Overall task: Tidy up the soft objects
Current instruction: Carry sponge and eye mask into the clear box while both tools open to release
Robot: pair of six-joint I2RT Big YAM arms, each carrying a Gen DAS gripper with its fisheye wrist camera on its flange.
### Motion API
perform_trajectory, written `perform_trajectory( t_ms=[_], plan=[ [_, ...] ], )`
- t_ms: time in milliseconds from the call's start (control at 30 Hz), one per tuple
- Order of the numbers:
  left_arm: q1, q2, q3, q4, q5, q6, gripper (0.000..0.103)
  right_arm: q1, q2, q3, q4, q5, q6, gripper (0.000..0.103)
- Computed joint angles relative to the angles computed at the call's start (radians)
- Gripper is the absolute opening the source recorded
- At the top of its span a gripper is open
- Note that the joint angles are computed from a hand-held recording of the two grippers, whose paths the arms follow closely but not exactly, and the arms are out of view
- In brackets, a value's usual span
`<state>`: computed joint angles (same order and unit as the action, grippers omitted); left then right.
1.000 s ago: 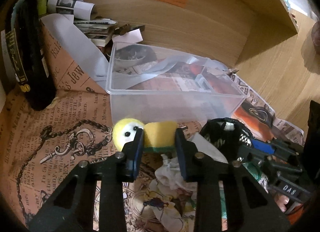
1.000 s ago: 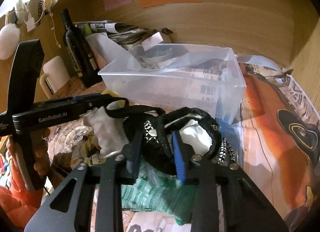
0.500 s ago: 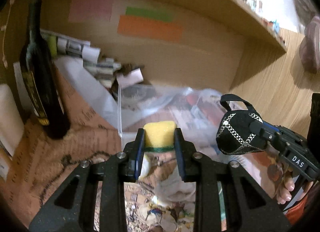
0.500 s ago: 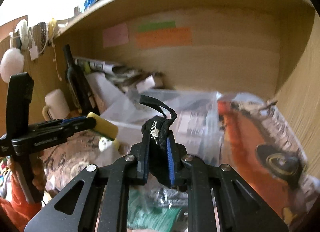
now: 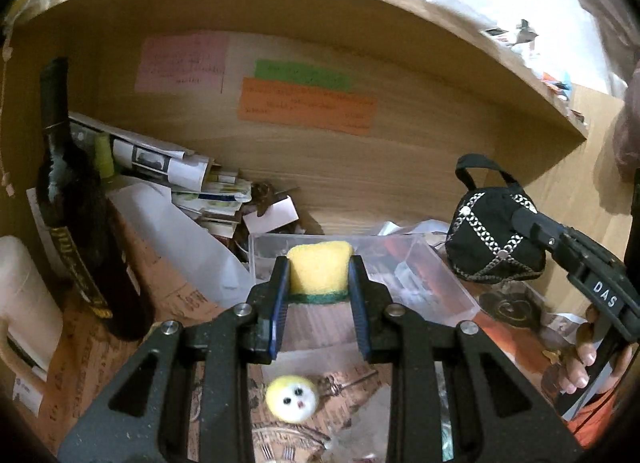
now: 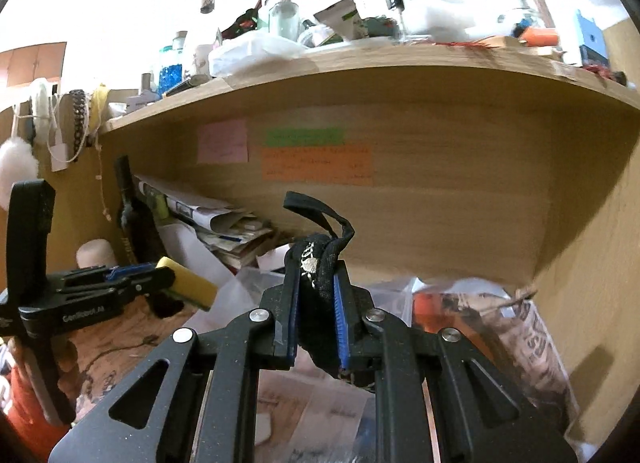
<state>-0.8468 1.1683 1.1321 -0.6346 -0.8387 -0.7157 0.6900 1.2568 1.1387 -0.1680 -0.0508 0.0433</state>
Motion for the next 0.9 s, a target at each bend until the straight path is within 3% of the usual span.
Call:
perform_trajectory(
  t_ms=[167,467,567,800,900],
  plan=[
    [0.085,0.015,0.006,0.011,0.125,0.038,0.029,0.0,0.074,0.057,-0.017,0.027,-0.023,0.013],
    [0.177,0.147,0.074,-0.071,0.275,0.03,0.029,0.002,0.244,0.197,-0.177,0.071,-0.053,0.013],
    [0.199,0.181,0.086,-0.081,0.33,0.03,0.029,-0.008,0.286,0.236,-0.246,0.037,-0.041,0.013],
    [0.198,0.223,0.101,-0.101,0.364,0.043,0.029,-0.007,0.343,0.291,-0.35,-0.037,-0.057,0.014],
    [0.185,0.227,0.111,-0.12,0.36,0.045,0.042,-0.003,0.352,0.302,-0.386,-0.065,-0.081,0.016]
  ],
)
